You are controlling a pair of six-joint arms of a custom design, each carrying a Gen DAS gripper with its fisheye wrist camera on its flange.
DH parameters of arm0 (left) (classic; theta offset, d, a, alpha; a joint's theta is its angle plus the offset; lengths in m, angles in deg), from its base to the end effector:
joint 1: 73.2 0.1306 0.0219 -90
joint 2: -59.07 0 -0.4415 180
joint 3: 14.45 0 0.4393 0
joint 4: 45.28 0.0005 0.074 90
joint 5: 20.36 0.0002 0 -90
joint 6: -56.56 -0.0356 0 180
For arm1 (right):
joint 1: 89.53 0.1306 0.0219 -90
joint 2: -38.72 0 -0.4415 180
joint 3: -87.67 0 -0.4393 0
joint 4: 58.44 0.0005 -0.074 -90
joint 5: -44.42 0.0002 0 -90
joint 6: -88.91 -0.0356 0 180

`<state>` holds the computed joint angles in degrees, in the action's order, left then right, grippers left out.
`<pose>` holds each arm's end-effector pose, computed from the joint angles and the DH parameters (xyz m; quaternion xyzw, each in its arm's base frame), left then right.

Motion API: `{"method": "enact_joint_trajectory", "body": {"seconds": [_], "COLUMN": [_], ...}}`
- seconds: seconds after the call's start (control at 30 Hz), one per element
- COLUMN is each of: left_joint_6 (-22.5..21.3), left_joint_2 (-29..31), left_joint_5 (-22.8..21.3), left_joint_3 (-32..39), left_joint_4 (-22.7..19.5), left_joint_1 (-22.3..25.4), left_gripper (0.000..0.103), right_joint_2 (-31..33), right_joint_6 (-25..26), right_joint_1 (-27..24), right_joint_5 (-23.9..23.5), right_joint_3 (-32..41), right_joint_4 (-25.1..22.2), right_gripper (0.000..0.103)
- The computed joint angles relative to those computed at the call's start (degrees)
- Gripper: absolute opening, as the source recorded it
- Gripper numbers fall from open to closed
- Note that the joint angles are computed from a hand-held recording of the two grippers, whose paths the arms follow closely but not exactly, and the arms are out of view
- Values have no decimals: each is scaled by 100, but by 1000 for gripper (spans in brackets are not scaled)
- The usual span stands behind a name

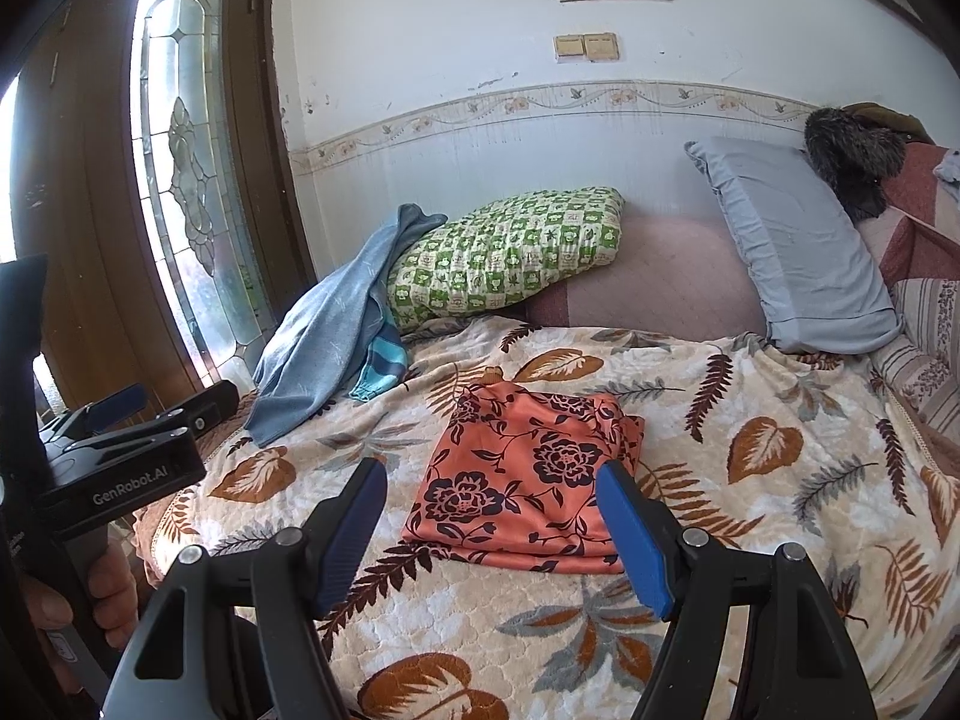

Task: Fold small clothes

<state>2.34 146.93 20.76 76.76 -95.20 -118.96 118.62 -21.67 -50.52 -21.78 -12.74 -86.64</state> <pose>0.3752 -0.3476 0.5266 -0.0789 0.8559 0.0711 0.5061 0.3803 0.2889 0.5118 -0.0306 0.8470 0.0948 0.5222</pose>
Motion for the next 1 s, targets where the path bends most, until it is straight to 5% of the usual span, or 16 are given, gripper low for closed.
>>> {"method": "enact_joint_trajectory", "body": {"seconds": [0.67,1.0], "left_joint_6": [-112,-484], "left_joint_2": [16,-43], "left_joint_5": [105,428], "left_joint_3": [15,-113], "left_joint_4": [94,611], "left_joint_1": [52,256], "left_gripper": [103,103], "right_joint_2": [61,285], "right_joint_6": [80,94], "right_joint_1": [-75,-145], "right_joint_5": [-112,-207], "right_joint_3": [35,217], "right_joint_4": [46,17], "right_gripper": [76,76]}}
